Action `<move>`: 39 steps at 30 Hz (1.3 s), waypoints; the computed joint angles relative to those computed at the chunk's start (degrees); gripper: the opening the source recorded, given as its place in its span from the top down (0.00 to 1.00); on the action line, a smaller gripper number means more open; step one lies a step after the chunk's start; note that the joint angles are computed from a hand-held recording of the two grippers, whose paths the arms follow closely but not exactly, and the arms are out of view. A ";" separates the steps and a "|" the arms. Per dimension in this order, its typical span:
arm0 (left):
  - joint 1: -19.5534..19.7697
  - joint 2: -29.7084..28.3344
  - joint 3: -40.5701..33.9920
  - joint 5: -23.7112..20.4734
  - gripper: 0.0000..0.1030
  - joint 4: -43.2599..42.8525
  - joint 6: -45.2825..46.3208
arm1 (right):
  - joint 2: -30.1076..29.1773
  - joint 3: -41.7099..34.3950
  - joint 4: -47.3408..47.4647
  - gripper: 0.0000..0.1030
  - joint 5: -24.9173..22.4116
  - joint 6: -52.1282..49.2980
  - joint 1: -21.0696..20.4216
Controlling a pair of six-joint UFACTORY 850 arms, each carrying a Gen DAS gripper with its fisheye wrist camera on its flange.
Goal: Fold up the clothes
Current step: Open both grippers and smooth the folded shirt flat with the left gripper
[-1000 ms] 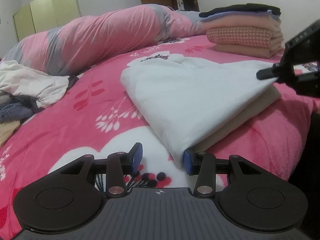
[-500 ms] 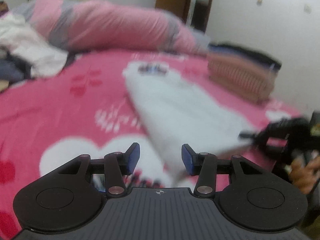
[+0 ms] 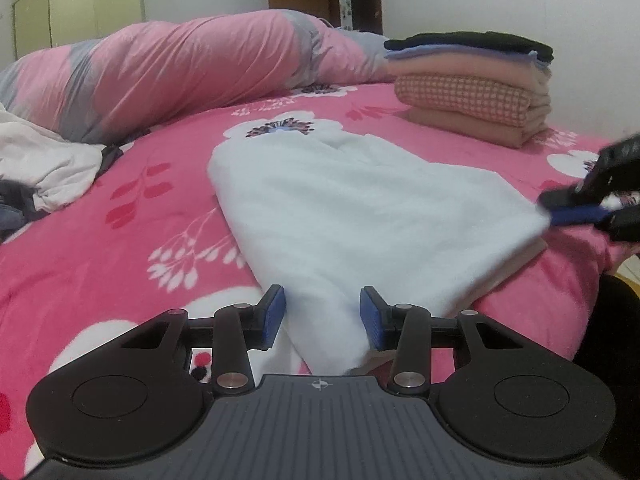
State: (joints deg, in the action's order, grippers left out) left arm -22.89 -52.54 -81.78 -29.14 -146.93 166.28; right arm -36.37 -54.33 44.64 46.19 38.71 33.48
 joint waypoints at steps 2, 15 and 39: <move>0.00 -0.17 -0.02 -0.11 0.58 0.11 0.11 | 0.65 -1.35 4.06 0.80 -0.07 -9.76 0.72; 1.05 -0.91 -0.48 -1.74 0.53 4.59 -6.73 | -8.06 -11.87 14.97 0.86 -4.59 -38.59 1.51; -1.85 -4.16 -1.46 -9.56 0.53 0.29 4.73 | -4.56 -14.70 18.72 0.85 0.43 -57.90 1.71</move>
State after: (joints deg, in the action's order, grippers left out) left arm -24.73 -56.70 -83.24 -38.70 -146.64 171.01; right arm -40.93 -69.04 63.36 46.62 -19.19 35.19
